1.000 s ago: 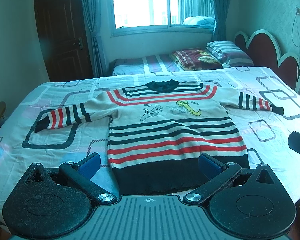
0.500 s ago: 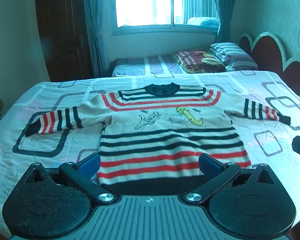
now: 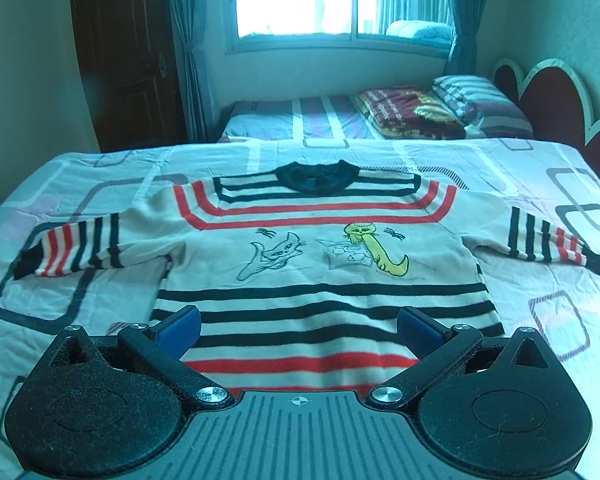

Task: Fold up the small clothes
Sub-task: 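Grasp the black cuff of the sleeve with the right gripper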

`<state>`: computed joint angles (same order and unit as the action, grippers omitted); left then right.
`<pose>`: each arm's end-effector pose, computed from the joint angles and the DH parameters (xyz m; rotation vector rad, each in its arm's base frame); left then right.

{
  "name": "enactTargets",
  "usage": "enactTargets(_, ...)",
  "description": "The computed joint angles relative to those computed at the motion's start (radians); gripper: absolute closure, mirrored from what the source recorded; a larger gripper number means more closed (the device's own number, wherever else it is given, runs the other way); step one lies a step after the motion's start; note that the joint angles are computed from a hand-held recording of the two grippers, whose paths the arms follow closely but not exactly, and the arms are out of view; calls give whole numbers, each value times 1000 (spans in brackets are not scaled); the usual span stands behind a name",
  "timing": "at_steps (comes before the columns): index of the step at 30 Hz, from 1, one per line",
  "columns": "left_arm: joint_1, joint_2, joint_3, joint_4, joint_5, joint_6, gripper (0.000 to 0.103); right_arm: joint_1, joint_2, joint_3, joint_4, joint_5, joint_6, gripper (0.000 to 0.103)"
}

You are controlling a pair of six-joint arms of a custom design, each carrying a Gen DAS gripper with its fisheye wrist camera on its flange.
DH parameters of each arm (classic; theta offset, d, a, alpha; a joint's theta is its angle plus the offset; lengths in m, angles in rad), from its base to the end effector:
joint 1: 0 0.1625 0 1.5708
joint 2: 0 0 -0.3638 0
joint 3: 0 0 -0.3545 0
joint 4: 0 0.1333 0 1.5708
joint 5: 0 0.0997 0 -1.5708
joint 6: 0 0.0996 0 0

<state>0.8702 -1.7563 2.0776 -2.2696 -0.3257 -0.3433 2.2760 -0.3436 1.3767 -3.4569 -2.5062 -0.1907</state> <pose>-0.0669 -0.4324 0.4152 0.0855 2.0165 -1.0467 0.4515 -0.4485 0.0168 0.4873 -2.1555 1.2233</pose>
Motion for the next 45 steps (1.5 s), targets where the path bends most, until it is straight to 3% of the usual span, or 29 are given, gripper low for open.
enactTargets(9,110,270,-129,-306,-41,180,0,-113,23,-112,50,47,-69,2)
enactTargets(15,164,420,-236,-417,-57,259,0,-177,52,-201,130,73,-74,2)
enactTargets(22,216,553,-352,-456,-66,302,0,-250,80,-303,236,88,-45,5)
enactTargets(25,237,607,-402,-473,-75,328,0,-284,81,-340,309,98,-5,22)
enactTargets(30,266,691,-491,-487,-82,364,0,-331,100,-413,401,99,55,25)
enactTargets(37,282,733,-532,-508,-82,396,0,-383,82,-417,488,145,152,32)
enactTargets(43,300,745,-559,-459,-62,366,0,-409,111,-486,489,151,162,34)
enactTargets(45,308,748,-577,-417,-60,339,0,-415,130,-523,498,141,154,47)
